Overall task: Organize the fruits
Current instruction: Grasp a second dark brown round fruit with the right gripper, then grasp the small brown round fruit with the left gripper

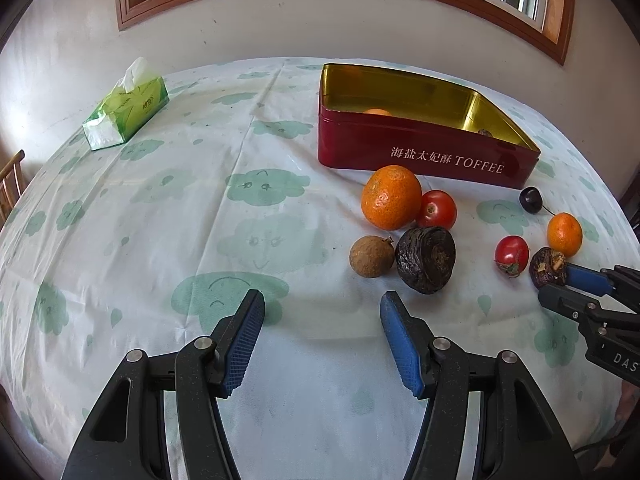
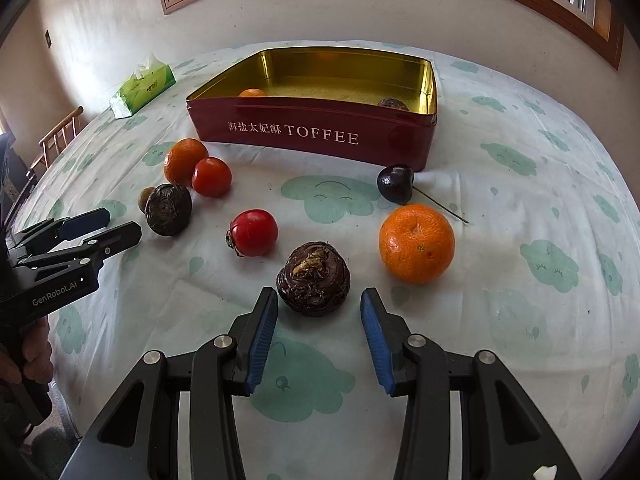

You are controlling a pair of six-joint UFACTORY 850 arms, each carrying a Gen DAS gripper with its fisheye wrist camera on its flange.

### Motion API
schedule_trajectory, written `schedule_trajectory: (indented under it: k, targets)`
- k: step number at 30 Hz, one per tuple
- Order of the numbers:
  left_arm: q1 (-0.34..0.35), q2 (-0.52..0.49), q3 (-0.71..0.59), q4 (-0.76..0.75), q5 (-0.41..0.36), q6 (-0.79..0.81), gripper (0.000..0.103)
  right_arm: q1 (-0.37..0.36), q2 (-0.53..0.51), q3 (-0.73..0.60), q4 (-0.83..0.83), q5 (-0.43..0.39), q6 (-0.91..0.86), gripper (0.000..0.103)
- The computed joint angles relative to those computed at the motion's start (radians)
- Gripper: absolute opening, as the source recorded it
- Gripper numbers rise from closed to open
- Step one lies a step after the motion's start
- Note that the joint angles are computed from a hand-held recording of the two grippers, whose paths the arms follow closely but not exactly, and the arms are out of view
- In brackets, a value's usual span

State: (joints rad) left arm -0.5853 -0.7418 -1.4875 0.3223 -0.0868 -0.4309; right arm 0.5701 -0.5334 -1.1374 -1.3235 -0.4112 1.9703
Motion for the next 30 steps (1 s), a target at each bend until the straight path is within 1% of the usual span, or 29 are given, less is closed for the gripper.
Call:
schedule_trajectory:
  k: [4,6,7,10,12,15,18,20,22,25,27,28,30]
  targets:
    - [0.002,-0.012,-0.017,-0.076,-0.002,0.082,0.061,-0.002,-0.013,-0.016,-0.006,-0.011,-0.008,0.041]
    - [0.003,-0.016,-0.022,-0.172,0.001,0.181,0.061,-0.002,-0.018,-0.023,-0.003,-0.017,-0.017,0.04]
    - [0.003,-0.018,-0.026,-0.227,0.0,0.238,0.061,-0.001,-0.02,-0.026,-0.005,-0.02,-0.017,0.036]
    - [0.001,-0.022,-0.033,-0.306,0.0,0.325,0.061,0.0,-0.022,-0.028,-0.003,-0.024,-0.021,0.035]
    - [-0.001,-0.025,-0.038,-0.321,-0.002,0.342,0.061,0.001,-0.023,-0.03,0.006,-0.035,-0.028,0.035]
    - [-0.001,-0.034,-0.053,-0.408,-0.012,0.431,0.061,-0.004,-0.017,-0.022,0.012,-0.043,-0.02,0.035]
    - [-0.003,-0.044,-0.068,-0.395,-0.019,0.414,0.061,-0.01,-0.009,-0.011,-0.005,-0.032,-0.006,0.035]
    - [-0.004,-0.052,-0.081,-0.34,-0.023,0.357,0.06,-0.009,-0.009,-0.01,-0.006,-0.033,-0.004,0.035]
    - [-0.004,-0.058,-0.091,-0.339,-0.027,0.352,0.06,-0.009,-0.009,-0.01,-0.008,-0.033,-0.002,0.036]
    - [-0.004,-0.063,-0.099,-0.341,-0.027,0.359,0.056,-0.009,-0.01,-0.01,-0.008,-0.033,-0.003,0.036]
    - [-0.006,-0.064,-0.099,-0.3,-0.025,0.325,0.053,-0.009,-0.009,-0.009,-0.011,-0.033,0.0,0.036]
    - [-0.006,-0.064,-0.098,-0.301,-0.022,0.328,0.051,-0.008,-0.009,-0.009,-0.011,-0.034,0.001,0.036]
    - [-0.006,-0.061,-0.095,-0.384,-0.019,0.413,0.046,-0.008,-0.009,-0.009,-0.01,-0.035,-0.002,0.036]
